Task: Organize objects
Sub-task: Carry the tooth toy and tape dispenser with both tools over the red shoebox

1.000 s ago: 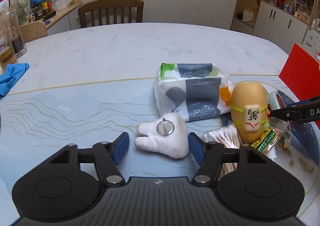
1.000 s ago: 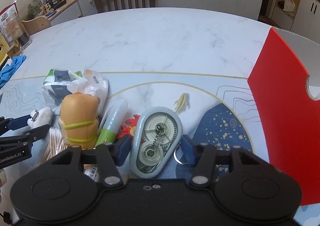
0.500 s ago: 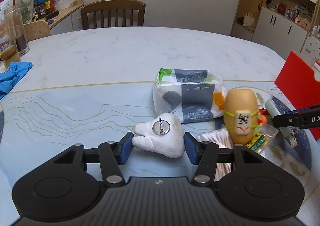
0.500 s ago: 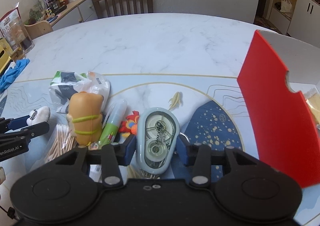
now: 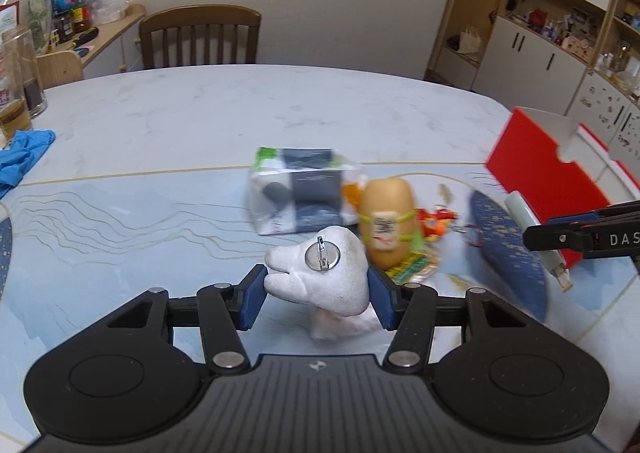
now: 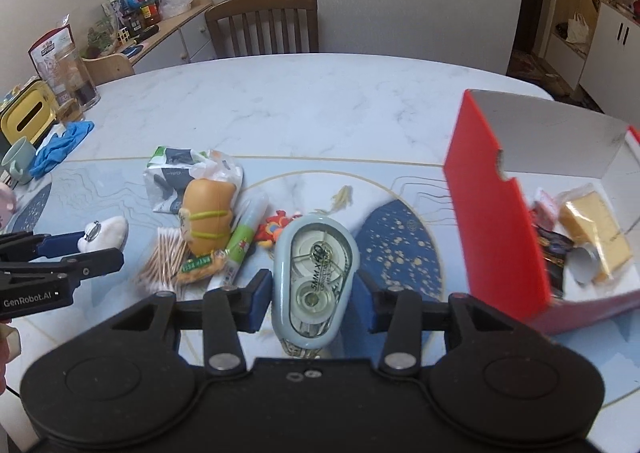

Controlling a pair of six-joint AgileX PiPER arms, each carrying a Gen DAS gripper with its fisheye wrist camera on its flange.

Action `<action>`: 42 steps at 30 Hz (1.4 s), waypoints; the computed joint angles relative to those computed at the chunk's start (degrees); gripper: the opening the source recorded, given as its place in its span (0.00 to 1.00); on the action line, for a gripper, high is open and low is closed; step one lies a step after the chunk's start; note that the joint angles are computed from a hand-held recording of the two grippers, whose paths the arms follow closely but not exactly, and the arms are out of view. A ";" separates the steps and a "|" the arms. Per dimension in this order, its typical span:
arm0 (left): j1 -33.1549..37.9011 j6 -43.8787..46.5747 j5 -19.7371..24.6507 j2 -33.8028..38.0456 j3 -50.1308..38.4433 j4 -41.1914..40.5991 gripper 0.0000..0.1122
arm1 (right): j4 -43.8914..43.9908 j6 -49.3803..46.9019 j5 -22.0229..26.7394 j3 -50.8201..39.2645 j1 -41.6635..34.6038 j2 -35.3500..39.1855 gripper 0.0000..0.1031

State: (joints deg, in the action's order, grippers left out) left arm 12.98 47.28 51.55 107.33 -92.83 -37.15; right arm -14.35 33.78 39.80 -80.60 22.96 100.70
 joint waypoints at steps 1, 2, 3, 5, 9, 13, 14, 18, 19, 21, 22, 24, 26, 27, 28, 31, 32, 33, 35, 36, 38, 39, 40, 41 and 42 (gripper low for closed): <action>-0.17 -0.28 0.57 -0.60 0.25 -0.16 0.48 | 0.76 -0.48 0.38 0.47 -0.32 -0.81 0.42; -0.44 -0.35 1.01 -1.24 0.60 -0.36 0.48 | 1.35 -0.90 0.92 0.83 -0.63 -1.51 0.42; -0.80 -0.25 1.35 -1.92 0.98 -0.60 0.48 | 1.60 -1.22 1.55 1.15 -0.90 -2.19 0.42; -1.58 -0.27 1.88 -3.26 1.66 -0.87 0.48 | 1.52 -1.72 2.14 2.25 -1.36 -3.71 0.42; -3.88 -1.66 2.76 -5.04 1.92 -0.83 0.48 | 3.33 -4.59 2.15 4.44 -3.41 -7.10 0.42; -6.96 -3.39 3.05 -6.43 1.89 -0.28 0.48 | 7.57 -9.61 1.51 6.28 -6.84 -10.21 0.42; -7.81 -3.88 3.07 -6.75 1.83 -0.10 0.48 | 8.32 -10.85 1.24 6.78 -7.60 -10.92 0.42; -11.67 -6.27 3.00 -7.42 0.82 0.90 0.48 | 11.37 -16.01 0.50 8.40 -11.01 -13.33 0.42; -12.72 -6.86 2.72 -7.52 0.61 1.13 0.48 | 12.33 -17.43 0.23 8.86 -12.01 -13.85 0.42; -14.85 -8.31 2.47 -7.59 -0.14 1.68 0.48 | 14.77 -20.78 -0.34 9.81 -14.24 -14.88 0.42; -15.98 -9.15 2.29 -7.56 -0.57 2.17 0.48 | 15.82 -22.46 -0.60 10.33 -15.42 -15.41 0.42; -18.25 -10.85 1.92 -7.40 -1.37 3.17 0.48 | 17.74 -25.63 -1.15 11.26 -17.68 -16.31 0.42; -20.54 -12.61 1.41 -7.04 -2.28 4.28 0.48 | 20.43 -29.45 -1.29 11.61 -20.38 -16.83 0.42; -21.67 -13.52 1.20 -6.77 -2.79 4.77 0.48 | 21.49 -30.87 -1.21 11.64 -21.65 -16.99 0.42; -22.81 -14.50 1.08 -6.44 -3.42 5.28 0.48 | 23.03 -32.79 -1.08 11.62 -23.19 -17.12 0.42; -26.18 -17.40 0.66 -5.34 -5.43 6.89 0.48 | 26.78 -38.16 -1.00 11.47 -27.58 -17.17 0.42; -27.31 -18.38 0.56 -4.97 -6.12 7.48 0.48 | 28.05 -40.02 -0.99 11.34 -29.01 -17.08 0.42; -28.47 -19.46 0.57 -4.42 -7.09 8.14 0.48 | 29.15 -41.77 -1.01 11.12 -30.45 -16.93 0.42; -30.68 -21.36 0.79 -3.24 -9.27 9.30 0.48 | 30.93 -44.66 -0.99 10.25 -33.18 -16.32 0.42; -31.77 -22.17 0.96 -2.47 -10.60 9.86 0.48 | 31.81 -46.02 -1.07 9.84 -34.46 -15.93 0.42; -33.97 -23.72 1.48 -0.61 -13.73 11.09 0.48 | 33.21 -48.47 -1.34 8.88 -36.89 -14.92 0.42; -35.03 -24.54 1.89 0.54 -15.60 11.73 0.48 | 33.56 -49.45 -1.50 8.34 -37.92 -14.28 0.42; -36.02 -25.38 2.71 1.96 -17.87 12.37 0.48 | 33.70 -50.11 -1.69 7.86 -38.79 -13.62 0.42; -36.81 -26.22 3.68 3.31 -20.01 12.93 0.48 | 34.00 -50.91 -1.81 7.25 -39.69 -12.87 0.42; -37.68 -27.27 4.45 4.76 -22.26 13.59 0.48 | 34.38 -51.82 -1.96 6.77 -40.52 -12.15 0.42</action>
State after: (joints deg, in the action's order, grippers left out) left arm -24.70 20.00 56.01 112.09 -115.09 -23.55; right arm 20.03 -18.04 37.84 -73.84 -17.57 88.55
